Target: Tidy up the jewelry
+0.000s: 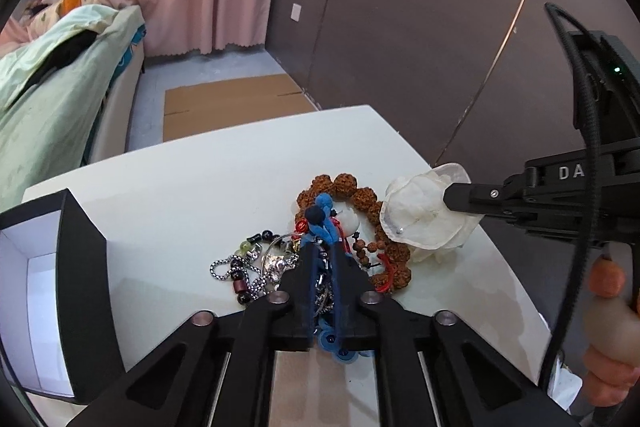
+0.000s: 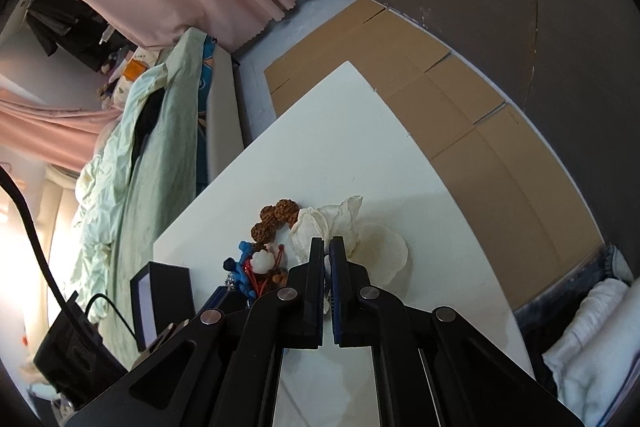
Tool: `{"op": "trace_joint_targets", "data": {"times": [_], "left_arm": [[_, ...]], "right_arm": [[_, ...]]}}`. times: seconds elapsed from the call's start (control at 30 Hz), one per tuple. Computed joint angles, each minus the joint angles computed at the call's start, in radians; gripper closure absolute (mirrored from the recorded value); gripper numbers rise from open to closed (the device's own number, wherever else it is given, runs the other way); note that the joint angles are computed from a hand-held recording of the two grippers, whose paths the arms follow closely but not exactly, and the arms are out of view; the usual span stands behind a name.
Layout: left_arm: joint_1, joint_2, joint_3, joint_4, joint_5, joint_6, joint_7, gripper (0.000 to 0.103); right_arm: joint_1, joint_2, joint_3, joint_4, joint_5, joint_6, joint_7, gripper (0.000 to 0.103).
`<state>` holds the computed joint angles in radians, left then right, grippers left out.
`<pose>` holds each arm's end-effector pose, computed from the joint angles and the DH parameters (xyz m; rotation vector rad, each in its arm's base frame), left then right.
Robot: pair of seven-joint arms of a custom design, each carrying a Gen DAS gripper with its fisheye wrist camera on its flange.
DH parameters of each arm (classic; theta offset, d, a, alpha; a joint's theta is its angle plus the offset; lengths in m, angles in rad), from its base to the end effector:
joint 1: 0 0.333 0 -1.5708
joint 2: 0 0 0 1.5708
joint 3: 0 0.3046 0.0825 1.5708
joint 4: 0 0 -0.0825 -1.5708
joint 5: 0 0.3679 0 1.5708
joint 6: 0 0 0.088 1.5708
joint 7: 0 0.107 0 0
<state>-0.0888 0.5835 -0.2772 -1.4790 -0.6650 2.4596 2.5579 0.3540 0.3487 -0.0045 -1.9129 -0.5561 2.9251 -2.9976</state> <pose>0.6873 -0.2198 0.3881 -1.0418 2.6899 -1.1431 0.5963 0.2530 0.3828 -0.8507 2.2924 -0.1638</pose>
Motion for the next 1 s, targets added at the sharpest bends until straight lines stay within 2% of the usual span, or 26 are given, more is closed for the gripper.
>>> {"op": "trace_joint_targets", "data": {"times": [0.23,0.47,0.6,1.0], "left_arm": [[0.029,-0.032,-0.014,-0.026,-0.049,0.006,0.025,0.100],[0.081,-0.052,-0.018,0.000,-0.136,-0.069,0.034,0.100],[0.107,-0.075,-0.017,-0.007,-0.186,-0.095,0.051,0.100],[0.179,-0.137,0.009,-0.031,-0.311,-0.170,0.104,0.100]], "right_arm": [[0.031,-0.008,-0.025,0.003,-0.050,0.002,0.038,0.099],[0.110,-0.022,-0.099,0.024,-0.262,0.028,0.223,0.099],[0.141,-0.022,-0.120,0.055,-0.399,0.021,0.347,0.099],[0.169,0.022,-0.097,0.181,-0.632,-0.015,0.547,0.099]]}}
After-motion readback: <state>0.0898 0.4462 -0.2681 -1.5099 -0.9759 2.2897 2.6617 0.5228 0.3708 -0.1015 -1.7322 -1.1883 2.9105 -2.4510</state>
